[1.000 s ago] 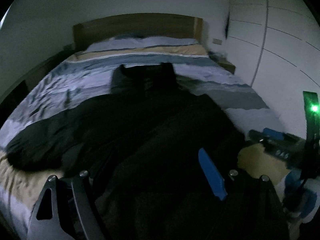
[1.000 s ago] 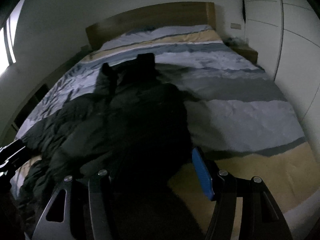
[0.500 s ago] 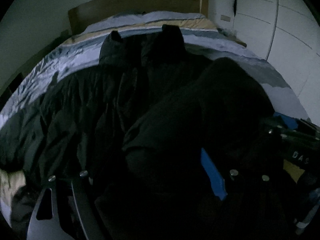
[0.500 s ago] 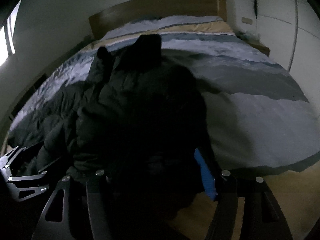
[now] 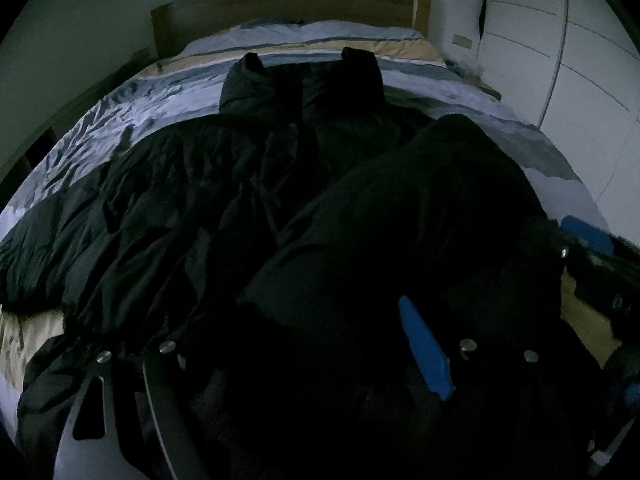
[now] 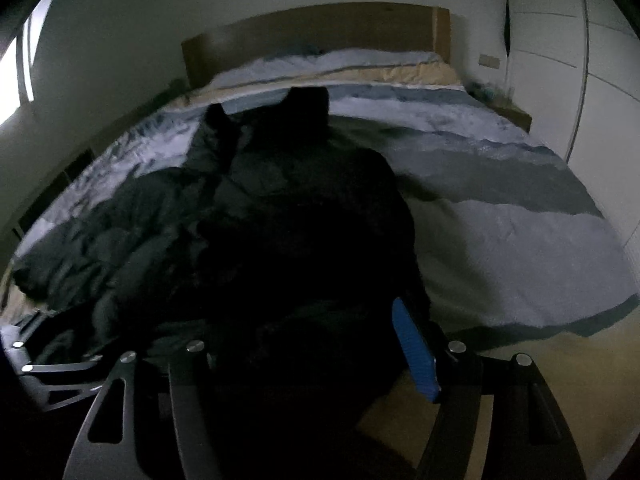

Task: Fold large clothes

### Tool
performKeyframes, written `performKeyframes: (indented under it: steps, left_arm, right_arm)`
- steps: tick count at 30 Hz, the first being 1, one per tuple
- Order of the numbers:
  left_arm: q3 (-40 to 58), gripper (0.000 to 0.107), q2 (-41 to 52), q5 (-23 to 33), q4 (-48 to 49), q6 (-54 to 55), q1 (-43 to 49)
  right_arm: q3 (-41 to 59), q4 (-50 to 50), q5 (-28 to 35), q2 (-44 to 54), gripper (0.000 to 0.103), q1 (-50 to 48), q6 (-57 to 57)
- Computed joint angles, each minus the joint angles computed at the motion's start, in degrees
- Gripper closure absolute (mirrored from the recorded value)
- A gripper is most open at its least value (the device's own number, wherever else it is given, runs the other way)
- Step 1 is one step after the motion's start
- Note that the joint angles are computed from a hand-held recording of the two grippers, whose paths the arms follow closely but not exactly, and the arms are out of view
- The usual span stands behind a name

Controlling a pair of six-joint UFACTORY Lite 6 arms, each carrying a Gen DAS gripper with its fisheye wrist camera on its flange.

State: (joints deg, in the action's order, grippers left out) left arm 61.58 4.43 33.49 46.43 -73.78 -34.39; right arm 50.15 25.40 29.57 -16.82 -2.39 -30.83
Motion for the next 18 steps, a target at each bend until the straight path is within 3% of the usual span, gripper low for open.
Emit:
performKeyframes:
  steps: [4,11,18]
  left_arm:
    - [-2.8,0.024,-4.5,2.7,-0.1,-0.6,-2.2]
    - [-8.5,0.024,-16.7,8.6,-2.3,0.9,-4.7]
    - [-10.7,0.024,-33.1,22.2,-3.5,3.0,-10.6]
  right_arm:
    - [-2.2,-11.5,0.1,-0.6,0.035,4.1,11.6]
    - [-2.6,-17.6,6.4,-6.2,0.035,6.3,21.5]
    - [-2.5,-26.2,18.6,-19.6,0.035,16.8,36.6]
